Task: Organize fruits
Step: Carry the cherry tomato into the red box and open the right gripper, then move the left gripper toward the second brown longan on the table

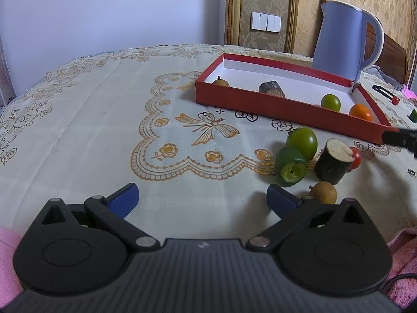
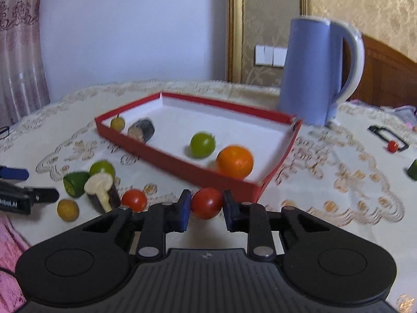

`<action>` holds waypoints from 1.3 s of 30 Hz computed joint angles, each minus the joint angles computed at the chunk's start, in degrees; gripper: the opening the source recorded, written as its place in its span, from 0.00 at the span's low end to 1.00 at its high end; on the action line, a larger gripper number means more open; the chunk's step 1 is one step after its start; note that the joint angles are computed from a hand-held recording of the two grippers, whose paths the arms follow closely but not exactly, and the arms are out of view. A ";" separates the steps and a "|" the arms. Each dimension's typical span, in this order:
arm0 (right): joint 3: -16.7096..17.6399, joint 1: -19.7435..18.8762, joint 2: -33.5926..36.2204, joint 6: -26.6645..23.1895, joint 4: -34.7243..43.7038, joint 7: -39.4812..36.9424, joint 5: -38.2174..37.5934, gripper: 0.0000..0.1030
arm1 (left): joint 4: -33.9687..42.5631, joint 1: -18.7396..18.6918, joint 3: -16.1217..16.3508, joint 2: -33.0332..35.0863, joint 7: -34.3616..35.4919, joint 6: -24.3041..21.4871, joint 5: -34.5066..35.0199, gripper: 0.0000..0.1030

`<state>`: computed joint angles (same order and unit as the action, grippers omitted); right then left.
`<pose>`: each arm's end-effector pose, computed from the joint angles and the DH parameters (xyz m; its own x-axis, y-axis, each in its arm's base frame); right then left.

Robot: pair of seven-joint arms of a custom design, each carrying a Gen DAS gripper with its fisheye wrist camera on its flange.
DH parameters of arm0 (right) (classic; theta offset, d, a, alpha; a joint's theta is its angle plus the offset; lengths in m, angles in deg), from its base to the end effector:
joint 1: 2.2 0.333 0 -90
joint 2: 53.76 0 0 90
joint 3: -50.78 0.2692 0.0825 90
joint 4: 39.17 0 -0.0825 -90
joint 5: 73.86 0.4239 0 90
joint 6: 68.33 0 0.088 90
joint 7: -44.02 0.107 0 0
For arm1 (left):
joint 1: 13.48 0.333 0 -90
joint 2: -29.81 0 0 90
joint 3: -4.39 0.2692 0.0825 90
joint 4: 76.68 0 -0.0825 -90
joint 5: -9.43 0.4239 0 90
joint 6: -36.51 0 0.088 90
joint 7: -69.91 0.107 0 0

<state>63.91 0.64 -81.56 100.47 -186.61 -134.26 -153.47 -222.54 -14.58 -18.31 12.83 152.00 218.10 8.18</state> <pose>0.4363 0.1882 0.4092 -0.0222 -0.9995 0.0217 -0.5018 -0.0076 -0.8649 0.4786 -0.2091 0.4063 -0.2955 -0.9553 0.0121 -0.5942 0.1738 -0.7853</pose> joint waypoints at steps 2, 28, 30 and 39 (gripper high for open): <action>0.02 -0.14 -0.20 -1.08 0.51 -0.49 0.03 0.25 | -0.03 -0.15 0.17 0.01 0.06 0.05 -0.04 1.00; -10.62 4.03 23.67 -9.21 22.39 -15.95 12.40 0.25 | -0.10 -1.26 1.14 0.06 1.14 0.29 -1.42 1.00; -10.99 4.17 23.33 -8.44 22.04 -17.18 14.50 0.25 | -0.14 -1.43 1.31 0.05 1.25 0.33 -1.55 1.00; -7.78 2.69 10.11 -7.03 11.15 -14.12 12.82 0.66 | -0.19 -1.65 1.48 0.03 1.54 0.37 -1.91 1.00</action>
